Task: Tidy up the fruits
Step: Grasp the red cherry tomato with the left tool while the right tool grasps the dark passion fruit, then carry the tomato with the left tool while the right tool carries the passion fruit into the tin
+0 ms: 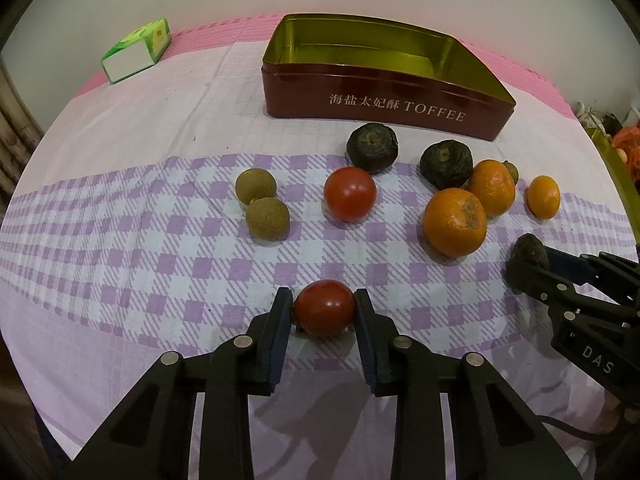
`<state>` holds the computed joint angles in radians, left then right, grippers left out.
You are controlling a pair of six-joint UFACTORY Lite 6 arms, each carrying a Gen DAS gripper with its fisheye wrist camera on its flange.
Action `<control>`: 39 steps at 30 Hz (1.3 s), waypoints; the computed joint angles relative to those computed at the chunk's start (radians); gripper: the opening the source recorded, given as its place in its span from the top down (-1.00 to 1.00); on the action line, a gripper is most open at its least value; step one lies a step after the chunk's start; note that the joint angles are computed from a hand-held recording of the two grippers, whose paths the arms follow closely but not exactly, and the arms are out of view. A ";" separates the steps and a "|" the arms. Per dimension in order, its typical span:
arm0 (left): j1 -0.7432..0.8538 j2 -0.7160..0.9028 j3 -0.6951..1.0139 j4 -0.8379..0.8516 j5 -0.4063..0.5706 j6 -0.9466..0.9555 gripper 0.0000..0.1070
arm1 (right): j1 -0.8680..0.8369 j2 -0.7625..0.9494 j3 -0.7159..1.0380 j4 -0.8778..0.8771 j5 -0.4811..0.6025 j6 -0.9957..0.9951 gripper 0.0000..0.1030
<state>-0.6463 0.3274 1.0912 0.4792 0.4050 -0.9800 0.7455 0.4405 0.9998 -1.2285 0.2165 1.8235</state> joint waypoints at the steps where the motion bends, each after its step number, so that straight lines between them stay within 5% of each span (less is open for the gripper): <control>1: 0.001 0.000 -0.001 0.001 -0.001 0.000 0.41 | -0.001 0.000 -0.001 -0.005 -0.001 0.005 0.36; 26: 0.016 -0.022 0.022 0.032 -0.009 -0.027 0.41 | -0.035 -0.088 -0.001 0.185 0.002 -0.230 0.37; 39: 0.131 0.035 0.244 0.013 0.008 0.100 0.41 | -0.150 -0.109 0.144 0.309 0.048 -0.494 0.37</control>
